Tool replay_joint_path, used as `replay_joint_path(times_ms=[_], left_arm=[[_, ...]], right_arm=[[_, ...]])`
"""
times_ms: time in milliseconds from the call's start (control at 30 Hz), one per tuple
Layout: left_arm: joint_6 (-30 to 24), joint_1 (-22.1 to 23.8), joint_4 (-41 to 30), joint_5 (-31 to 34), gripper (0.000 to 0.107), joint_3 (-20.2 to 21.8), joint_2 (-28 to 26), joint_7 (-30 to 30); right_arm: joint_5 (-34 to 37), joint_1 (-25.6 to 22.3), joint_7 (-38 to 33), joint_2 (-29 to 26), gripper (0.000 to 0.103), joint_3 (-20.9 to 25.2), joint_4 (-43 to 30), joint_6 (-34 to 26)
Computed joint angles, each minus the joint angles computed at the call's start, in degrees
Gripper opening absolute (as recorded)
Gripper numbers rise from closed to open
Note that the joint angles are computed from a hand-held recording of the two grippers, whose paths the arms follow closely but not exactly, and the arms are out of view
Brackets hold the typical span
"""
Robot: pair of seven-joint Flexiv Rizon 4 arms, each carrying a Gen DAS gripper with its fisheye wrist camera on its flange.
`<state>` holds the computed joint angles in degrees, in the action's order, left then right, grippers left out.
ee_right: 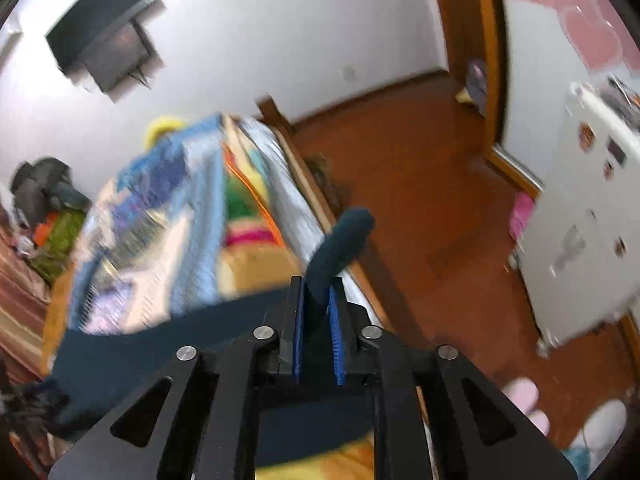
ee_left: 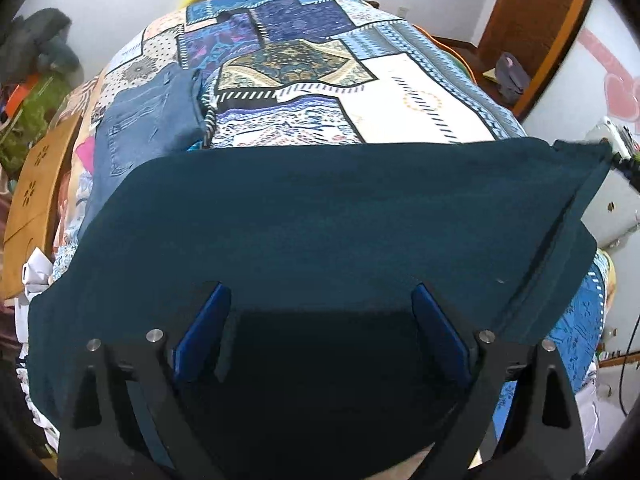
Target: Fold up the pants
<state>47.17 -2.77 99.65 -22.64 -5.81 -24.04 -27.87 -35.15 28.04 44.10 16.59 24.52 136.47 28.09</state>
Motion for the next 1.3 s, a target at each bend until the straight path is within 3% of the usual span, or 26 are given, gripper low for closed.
replay_joint_path(times_ms=[100, 267, 400, 600, 700, 867, 1033, 1300], left_arm=[[1.44, -0.12, 1.79, -0.19, 0.096, -0.19, 1.06, 1.17], [2.41, -0.43, 3.25, -0.56, 0.098, -0.25, 1.88, 1.75], [4.19, -0.82, 5.20, -1.10, 0.099, -0.49, 2.79, 2.55], [7.66, -0.93, 9.78, -3.49, 0.100, -1.38, 5.21, 6.88], [9.77, -0.86, 12.41, -5.46, 0.100, -1.77, 6.63, 10.31], [9.80, -0.51, 13.65, -9.17, 0.100, -1.40, 7.78, 12.03], [10.78, 0.79, 13.35, -16.21, 0.100, -1.38, 8.85, 14.53], [13.40, 4.26, 6.16, -21.00, 0.100, -0.30, 4.77, 11.71]], right_arm=[[5.15, 1.41, 2.82, 0.41, 0.018, 1.50, 0.91, -0.88], [5.31, 2.49, 3.94, 1.30, 0.020, 2.27, -0.55, -4.12], [0.03, 2.69, -0.46, -1.42, 0.041, 1.26, -3.36, -4.57], [-9.30, 1.90, -6.88, -10.28, 0.055, -3.39, -7.00, 5.69], [-12.12, 1.83, -9.34, -14.62, 0.055, -5.39, -8.52, 11.17], [-10.64, 3.23, -13.66, -20.94, 0.055, -7.16, -11.31, 17.01], [-7.81, 8.08, -18.40, -22.93, 0.060, -6.25, -15.01, 7.81], [-2.27, 9.29, -21.62, -21.99, 0.060, -6.28, -17.76, 4.61]])
